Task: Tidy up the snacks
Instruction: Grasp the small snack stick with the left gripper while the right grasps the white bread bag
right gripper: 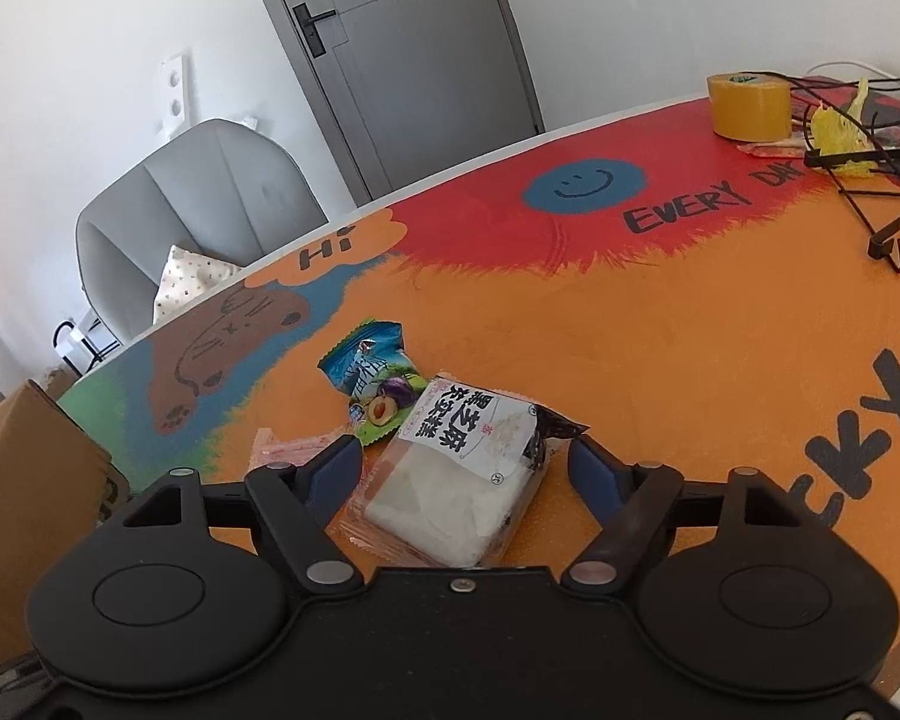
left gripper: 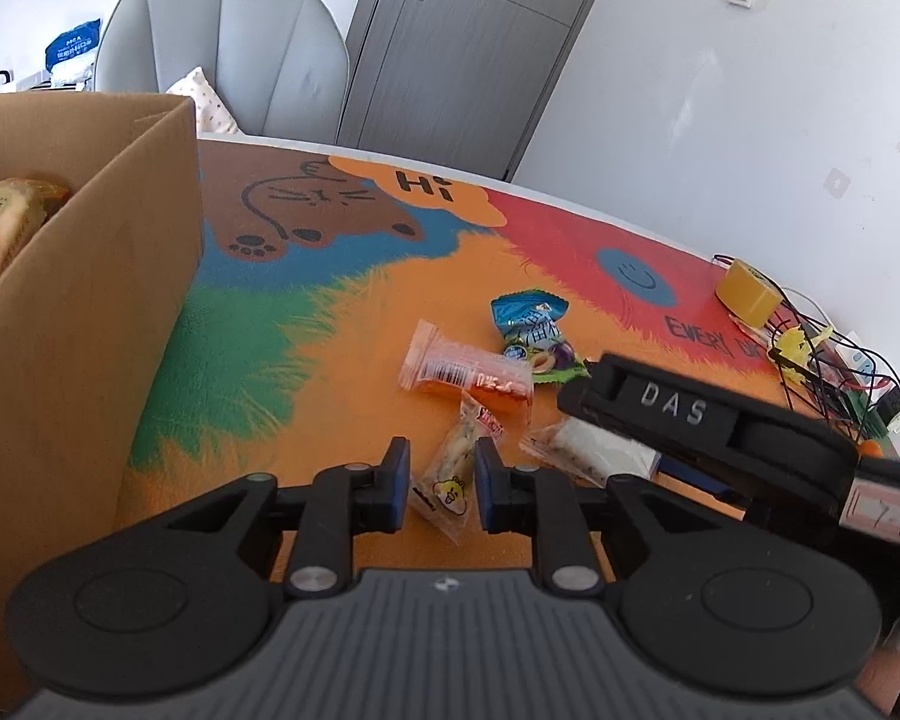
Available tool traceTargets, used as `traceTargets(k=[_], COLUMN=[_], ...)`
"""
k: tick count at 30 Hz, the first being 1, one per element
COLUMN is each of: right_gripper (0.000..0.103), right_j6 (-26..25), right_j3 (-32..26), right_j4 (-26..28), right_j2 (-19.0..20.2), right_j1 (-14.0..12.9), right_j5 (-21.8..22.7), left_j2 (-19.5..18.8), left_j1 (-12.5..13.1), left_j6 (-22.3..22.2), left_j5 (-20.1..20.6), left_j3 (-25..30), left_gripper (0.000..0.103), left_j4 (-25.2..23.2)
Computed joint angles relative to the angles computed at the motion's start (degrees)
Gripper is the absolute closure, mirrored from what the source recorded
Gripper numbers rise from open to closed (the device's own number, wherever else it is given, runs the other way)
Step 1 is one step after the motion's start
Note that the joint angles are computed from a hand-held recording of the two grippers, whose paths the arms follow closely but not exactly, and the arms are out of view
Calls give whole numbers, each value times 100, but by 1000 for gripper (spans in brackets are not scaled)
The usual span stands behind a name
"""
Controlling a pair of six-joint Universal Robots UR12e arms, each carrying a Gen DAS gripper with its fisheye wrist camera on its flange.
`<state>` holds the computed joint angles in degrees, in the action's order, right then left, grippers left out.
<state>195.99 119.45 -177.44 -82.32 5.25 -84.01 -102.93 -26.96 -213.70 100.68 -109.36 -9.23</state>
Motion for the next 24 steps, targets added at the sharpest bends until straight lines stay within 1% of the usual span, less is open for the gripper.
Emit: traceTargets(k=[2,3,4,7,11,14,15,16,17,18,19,21,23,24], right_gripper=[35,41,45,50,52,53,53,53,53,53,53,51,50,48], right_j6=[-38,-47,-48,-20,-9,-7,4,10,24,35,31,-38,-90,-114], right_j3=[45,63,79,149,314,413,440,463,483,494,506,516,526,523], right_j4=[-60,-64,-56,-27,-147,-197,-206,-206,-201,-189,-178,-187,-229,-249], right_j2=[-23,-41,-60,-139,-244,-317,-340,-364,-387,-406,-426,-449,-451,-444], right_j1=[-15,-17,-27,-89,-180,-254,-277,-296,-314,-327,-330,-304,-314,-317], right_j5=[-13,-47,-59,12,82,141,167,177,182,179,143,42,117,163], left_j2=[-7,-13,-22,-66,-150,-230,-246,-256,-263,-271,-275,-256,-240,-230], left_j1=[-9,-11,-19,-61,-106,-200,-221,-235,-247,-267,-281,-271,-278,-289], left_j6=[-12,-17,-21,49,122,288,310,323,343,400,447,395,371,379], left_j5=[21,18,40,106,115,367,418,443,468,529,568,495,509,556], left_j3=[5,9,17,35,124,212,231,249,261,283,291,273,242,229], left_gripper=[81,78,73,64,64,64,64,70,74,86,86,86,86,86], left_j4=[16,28,27,112,-12,-71,-85,-115,-138,-196,-209,-195,-76,-11])
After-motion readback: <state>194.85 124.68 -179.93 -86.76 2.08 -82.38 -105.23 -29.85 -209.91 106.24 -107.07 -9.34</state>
